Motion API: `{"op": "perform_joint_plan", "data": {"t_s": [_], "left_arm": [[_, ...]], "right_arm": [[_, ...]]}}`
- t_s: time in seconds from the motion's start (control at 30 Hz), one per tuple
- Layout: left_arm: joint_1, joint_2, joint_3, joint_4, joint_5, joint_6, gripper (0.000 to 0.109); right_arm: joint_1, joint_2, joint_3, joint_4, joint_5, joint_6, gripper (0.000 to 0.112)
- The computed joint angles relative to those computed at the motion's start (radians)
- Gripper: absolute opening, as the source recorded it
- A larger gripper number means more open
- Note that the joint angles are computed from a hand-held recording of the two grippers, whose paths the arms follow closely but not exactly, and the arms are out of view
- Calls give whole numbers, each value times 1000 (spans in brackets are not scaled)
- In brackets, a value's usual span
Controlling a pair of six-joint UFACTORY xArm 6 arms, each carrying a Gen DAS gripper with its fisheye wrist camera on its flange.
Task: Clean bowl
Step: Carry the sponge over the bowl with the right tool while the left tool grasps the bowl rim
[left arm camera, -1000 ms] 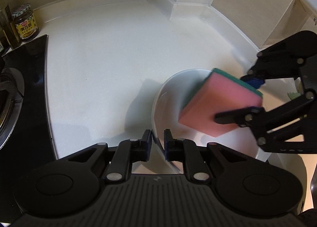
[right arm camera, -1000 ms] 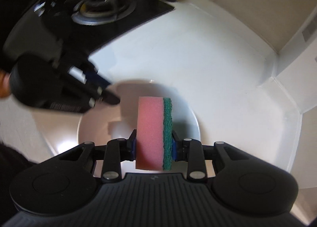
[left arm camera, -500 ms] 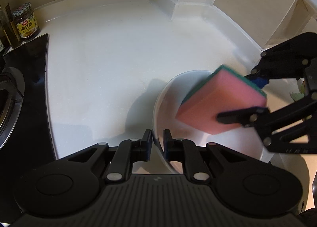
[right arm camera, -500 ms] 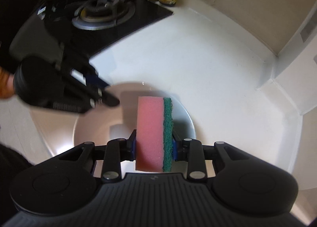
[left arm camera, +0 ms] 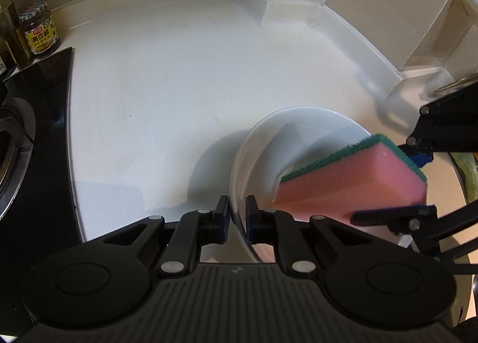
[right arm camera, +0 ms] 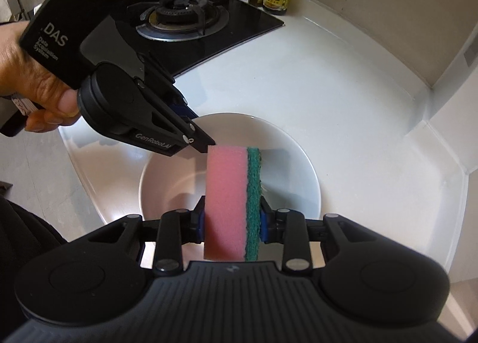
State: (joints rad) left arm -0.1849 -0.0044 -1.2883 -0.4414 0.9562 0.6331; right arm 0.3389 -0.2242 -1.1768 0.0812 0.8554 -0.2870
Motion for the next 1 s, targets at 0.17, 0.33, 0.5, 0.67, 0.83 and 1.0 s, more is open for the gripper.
{"op": "perform_joint_plan", "data": {"t_s": [0.17, 0.33, 0.5, 0.67, 0.83, 1.0], "left_arm": [[-8, 3, 0, 17, -11, 32, 7], [-16, 11, -10, 38, -20, 30, 5], [-23, -1, 10, 35, -40, 39, 5], [-19, 32, -31, 14, -12, 68, 5], [-20, 29, -24, 5, -21, 66, 5], [-24, 35, -32, 9, -18, 71, 6]], "right_arm": [[-16, -63, 75, 66, -69, 20, 28], [-54, -167, 155, 66, -178, 79, 28], [-61, -259, 208, 8, -221, 124, 28], [-8, -241, 175, 6, -115, -104, 28], [68, -199, 141, -10, -40, -260, 28], [106, -127, 97, 15, -24, -304, 28]]}}
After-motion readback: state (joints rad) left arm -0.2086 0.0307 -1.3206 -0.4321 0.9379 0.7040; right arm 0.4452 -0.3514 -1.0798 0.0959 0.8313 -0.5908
